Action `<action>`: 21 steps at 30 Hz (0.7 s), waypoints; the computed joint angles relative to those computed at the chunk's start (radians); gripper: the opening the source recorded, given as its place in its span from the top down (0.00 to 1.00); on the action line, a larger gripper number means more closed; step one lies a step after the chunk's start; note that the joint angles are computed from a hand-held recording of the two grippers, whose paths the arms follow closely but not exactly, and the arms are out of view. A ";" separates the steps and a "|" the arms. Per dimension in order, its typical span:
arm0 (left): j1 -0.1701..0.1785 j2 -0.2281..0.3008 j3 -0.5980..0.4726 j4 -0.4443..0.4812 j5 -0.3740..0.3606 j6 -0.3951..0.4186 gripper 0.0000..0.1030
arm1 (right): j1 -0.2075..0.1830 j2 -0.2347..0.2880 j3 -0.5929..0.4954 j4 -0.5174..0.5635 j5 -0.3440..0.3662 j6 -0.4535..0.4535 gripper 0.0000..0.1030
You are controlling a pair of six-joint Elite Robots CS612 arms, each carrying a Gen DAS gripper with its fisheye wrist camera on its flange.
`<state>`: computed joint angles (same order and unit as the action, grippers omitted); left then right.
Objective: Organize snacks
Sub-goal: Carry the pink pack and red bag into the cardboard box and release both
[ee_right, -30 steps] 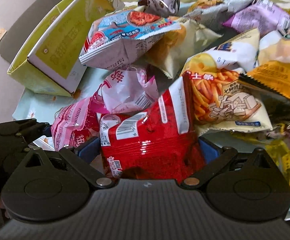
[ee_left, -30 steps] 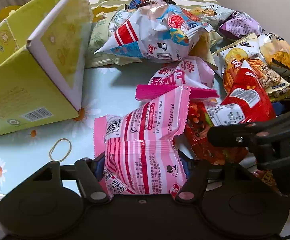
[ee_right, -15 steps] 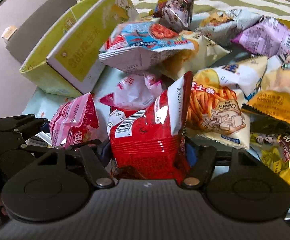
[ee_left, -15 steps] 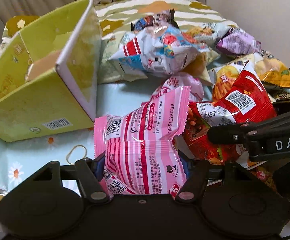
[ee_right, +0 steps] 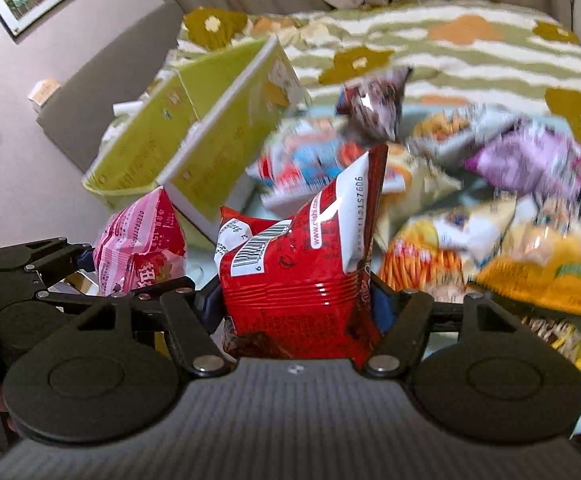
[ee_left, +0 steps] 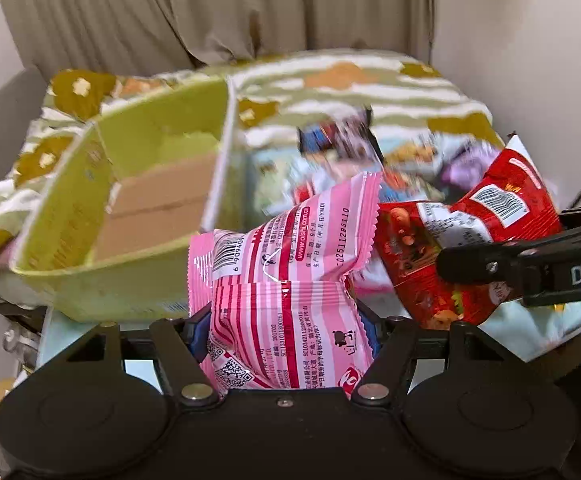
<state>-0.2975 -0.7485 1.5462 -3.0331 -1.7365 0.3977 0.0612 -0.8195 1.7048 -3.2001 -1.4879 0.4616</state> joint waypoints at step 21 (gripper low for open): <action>0.070 0.158 -0.405 -0.006 0.084 -0.033 0.31 | 0.027 0.152 -0.453 0.146 -0.028 0.002 0.19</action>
